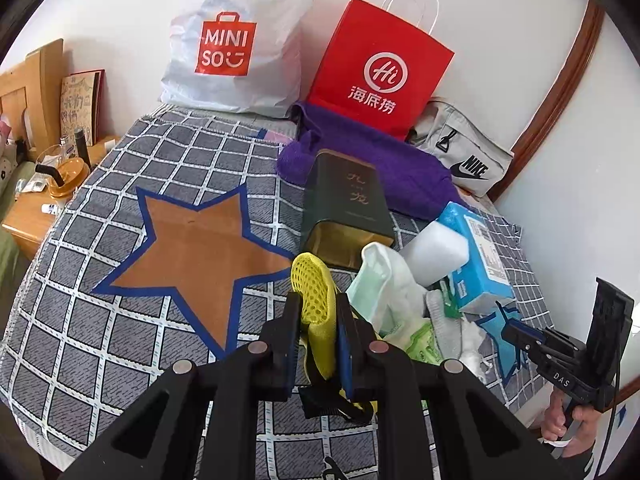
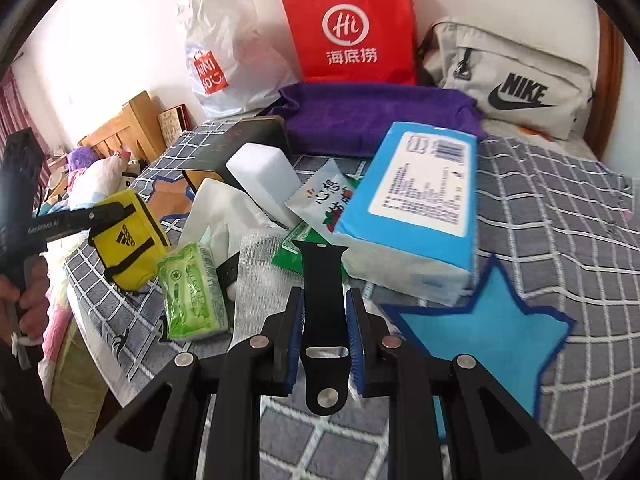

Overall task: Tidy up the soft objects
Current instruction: 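Lift the yellow pouch with the left tool while the right tool lifts the black strap, then lower the pouch onto the purple towel and open the left tool while the right tool releases the strap there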

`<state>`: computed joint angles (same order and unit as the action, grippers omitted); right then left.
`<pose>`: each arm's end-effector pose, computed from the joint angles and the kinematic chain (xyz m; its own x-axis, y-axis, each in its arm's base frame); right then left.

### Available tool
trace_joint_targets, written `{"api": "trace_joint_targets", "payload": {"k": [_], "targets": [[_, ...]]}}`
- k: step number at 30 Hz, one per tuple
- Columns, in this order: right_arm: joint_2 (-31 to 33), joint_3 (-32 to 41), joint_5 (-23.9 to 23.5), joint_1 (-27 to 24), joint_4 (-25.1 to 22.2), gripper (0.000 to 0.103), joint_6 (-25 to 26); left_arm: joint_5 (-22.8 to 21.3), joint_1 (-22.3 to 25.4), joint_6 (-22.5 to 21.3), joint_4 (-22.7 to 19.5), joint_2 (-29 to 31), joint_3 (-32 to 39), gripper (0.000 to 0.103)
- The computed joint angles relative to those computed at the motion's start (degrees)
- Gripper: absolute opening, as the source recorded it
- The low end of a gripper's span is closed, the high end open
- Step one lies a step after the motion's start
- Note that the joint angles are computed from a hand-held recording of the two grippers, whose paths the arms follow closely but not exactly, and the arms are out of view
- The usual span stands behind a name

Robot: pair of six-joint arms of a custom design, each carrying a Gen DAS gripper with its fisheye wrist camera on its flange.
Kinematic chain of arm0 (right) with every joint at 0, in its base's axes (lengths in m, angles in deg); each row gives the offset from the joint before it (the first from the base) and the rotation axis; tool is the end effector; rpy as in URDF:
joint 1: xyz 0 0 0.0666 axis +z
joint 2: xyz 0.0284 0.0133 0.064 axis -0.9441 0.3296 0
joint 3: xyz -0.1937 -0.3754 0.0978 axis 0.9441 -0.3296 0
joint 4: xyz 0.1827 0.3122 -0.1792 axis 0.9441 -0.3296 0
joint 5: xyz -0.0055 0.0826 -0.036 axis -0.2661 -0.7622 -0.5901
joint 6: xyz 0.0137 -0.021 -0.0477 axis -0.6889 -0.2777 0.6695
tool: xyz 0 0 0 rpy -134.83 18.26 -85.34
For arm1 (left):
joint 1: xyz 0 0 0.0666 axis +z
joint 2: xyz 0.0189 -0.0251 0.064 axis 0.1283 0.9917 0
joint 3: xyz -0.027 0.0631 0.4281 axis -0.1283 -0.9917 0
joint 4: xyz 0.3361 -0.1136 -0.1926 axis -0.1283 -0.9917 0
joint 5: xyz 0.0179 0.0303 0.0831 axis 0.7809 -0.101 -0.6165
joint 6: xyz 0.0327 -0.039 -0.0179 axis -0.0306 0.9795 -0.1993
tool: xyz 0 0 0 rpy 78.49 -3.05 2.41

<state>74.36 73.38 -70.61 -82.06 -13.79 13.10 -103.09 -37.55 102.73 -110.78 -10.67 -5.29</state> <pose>0.3888 -0.0566 0.2789 -0.6550 -0.4032 -0.6390 -0.6385 0.7476 0.1828 0.2489 -0.2256 0.3008 -0.6525 -0.4385 -0.6180 -0.2855 0.8977 -0.3355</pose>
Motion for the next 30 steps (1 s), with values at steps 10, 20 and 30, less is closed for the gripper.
{"api": "trace_joint_targets", "payload": {"k": [10, 20, 30], "targets": [[-2.0, 1.5, -1.9, -4.8, -2.6, 0.021, 2.0, -2.4, -1.1, -1.8, -2.1, -0.6, 3.5, 0.016], [-1.8, 6.6, -1.3, -4.3, 0.1, 0.021, -4.4, -6.2, 0.2, -4.5, -10.0, 3.3, 11.8, 0.016], [3.8, 15.3, -0.5, -0.8, 2.3, 0.021, -11.9, -5.5, 5.2, -9.5, -12.2, 7.6, 19.3, 0.016]]}}
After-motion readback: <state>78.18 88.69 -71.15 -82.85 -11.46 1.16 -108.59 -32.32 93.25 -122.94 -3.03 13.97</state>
